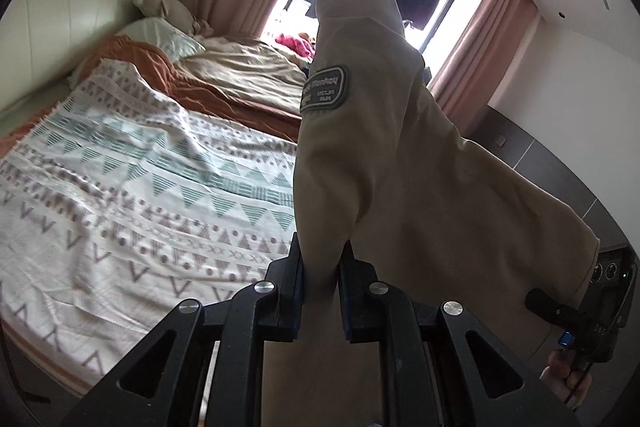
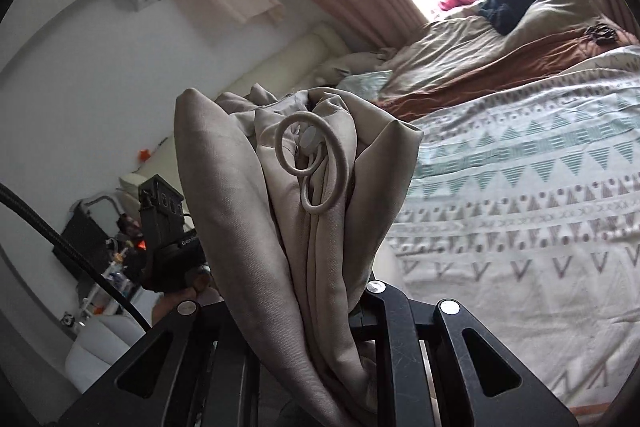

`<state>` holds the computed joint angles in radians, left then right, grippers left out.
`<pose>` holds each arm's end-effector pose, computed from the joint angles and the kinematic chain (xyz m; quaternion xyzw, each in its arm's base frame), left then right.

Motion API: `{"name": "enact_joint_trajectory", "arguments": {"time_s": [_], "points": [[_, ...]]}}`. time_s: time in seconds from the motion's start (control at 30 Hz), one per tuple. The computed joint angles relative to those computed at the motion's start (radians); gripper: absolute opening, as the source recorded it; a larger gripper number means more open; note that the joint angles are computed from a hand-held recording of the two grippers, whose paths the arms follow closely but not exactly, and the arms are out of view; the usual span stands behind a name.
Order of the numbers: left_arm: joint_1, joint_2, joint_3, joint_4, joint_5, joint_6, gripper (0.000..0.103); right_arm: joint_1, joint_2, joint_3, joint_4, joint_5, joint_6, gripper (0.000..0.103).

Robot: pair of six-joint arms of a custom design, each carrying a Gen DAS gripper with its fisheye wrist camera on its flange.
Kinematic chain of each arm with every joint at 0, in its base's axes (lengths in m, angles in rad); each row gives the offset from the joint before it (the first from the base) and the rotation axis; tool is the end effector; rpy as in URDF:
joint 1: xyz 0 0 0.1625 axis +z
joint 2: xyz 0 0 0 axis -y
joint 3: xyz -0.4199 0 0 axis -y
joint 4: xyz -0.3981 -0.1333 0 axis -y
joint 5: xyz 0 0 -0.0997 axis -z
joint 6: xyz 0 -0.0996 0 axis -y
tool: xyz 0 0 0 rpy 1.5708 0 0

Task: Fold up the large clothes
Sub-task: 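Lift the folded jacket with both tools and carry it toward the headboard end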

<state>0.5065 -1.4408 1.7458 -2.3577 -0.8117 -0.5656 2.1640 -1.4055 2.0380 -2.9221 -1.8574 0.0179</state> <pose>-0.3883 -0.4462 0.4415 0.1369 0.8959 -0.4139 0.0855 0.3824 -0.3791 0.3351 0.2147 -0.9027 0.3722 0.0228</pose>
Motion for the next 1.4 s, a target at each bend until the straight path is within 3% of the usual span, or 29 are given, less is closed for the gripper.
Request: {"name": "enact_joint_trajectory", "arguments": {"time_s": [0.37,0.73,1.03,1.27,1.4], "points": [[-0.067,-0.169,-0.01,0.218,0.138,-0.083,0.016,0.067,0.142,-0.073,-0.008,0.093,0.027,0.012],[-0.007,-0.273,-0.027,0.282,0.182,0.001,0.016,0.082,0.359,-0.3,0.123,0.117,-0.027,0.012],[0.141,-0.322,-0.094,0.25,0.178,0.193,0.016,0.091,0.65,-0.639,0.283,0.133,-0.103,0.012],[0.255,-0.338,-0.169,0.248,0.192,0.314,0.016,0.077,0.941,-1.019,0.463,0.182,-0.134,0.012],[0.324,-0.344,-0.204,0.245,0.199,0.359,0.016,0.069,1.141,-1.3,0.6,0.214,-0.146,0.012]]}}
